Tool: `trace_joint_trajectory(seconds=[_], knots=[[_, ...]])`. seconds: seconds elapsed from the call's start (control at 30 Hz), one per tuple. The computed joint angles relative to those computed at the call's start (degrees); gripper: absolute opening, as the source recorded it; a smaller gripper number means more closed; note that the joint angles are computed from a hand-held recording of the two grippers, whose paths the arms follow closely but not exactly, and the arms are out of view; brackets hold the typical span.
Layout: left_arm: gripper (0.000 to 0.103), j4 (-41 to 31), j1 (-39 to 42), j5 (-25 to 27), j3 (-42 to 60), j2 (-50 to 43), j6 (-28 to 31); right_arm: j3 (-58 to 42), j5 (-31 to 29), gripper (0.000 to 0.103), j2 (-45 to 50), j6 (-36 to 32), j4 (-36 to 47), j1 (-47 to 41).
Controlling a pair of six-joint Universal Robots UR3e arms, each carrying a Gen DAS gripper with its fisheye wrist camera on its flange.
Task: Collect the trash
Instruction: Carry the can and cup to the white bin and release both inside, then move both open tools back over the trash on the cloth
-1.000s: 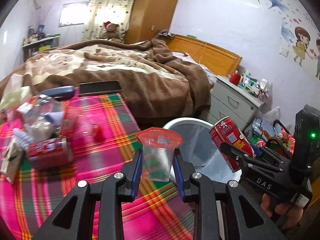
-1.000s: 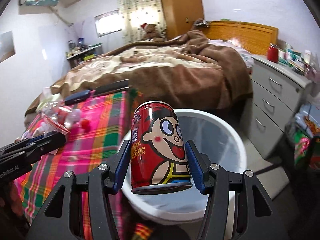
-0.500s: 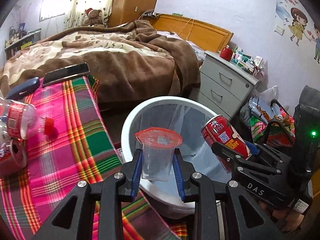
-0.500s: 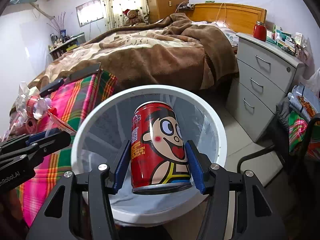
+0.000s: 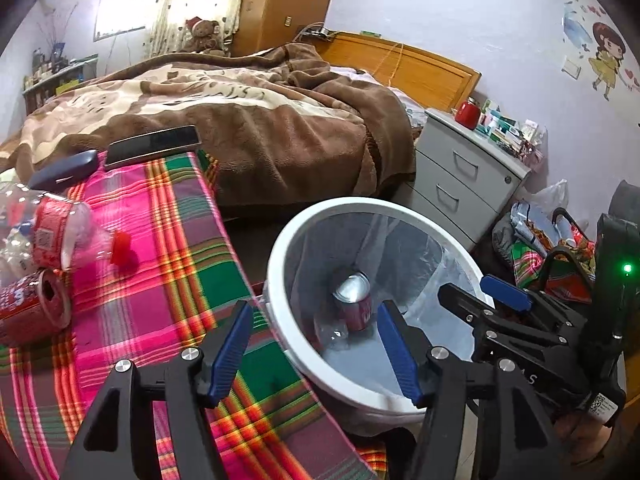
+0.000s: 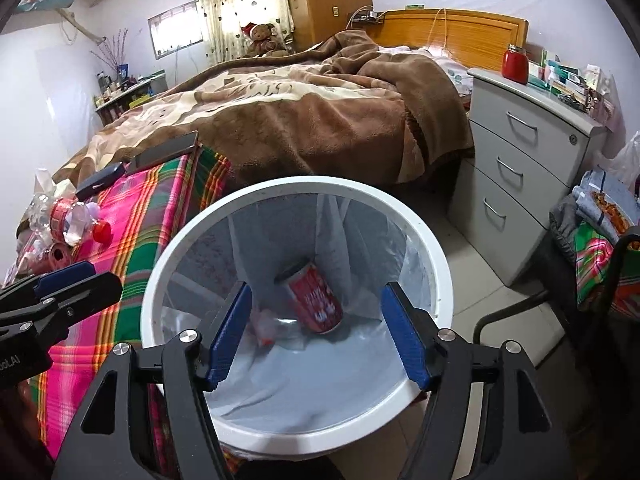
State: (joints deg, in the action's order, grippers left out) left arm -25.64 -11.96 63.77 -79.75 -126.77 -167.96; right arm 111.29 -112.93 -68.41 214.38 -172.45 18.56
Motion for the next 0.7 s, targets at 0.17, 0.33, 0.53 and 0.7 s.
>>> trace_joint_trajectory(seconds=[0.17,0.33,0.53,0.7], knots=[[0.064,2.5,2.0,0.2,-5.1,3.7,0.4,-1.2,-0.2,0.069,0.4,0.5,-0.3,1.1],[0.064,4.9,4.7,-0.1,-10.2,7.8,0.4,-4.3,-0.9,0.069,1.8,0.6,0.9,2.6],[0.064,7.6,8.4,-0.7,-16.3,12.4,1.3,-8.9,-2.2,0.069,4.2,0.1,0.6,5.5],[0.064,9.4,12.9,-1.8,-20.9,15.7,1.9,-14.9,-1.2,0.069,8.1,-2.4,0.2,7.3]])
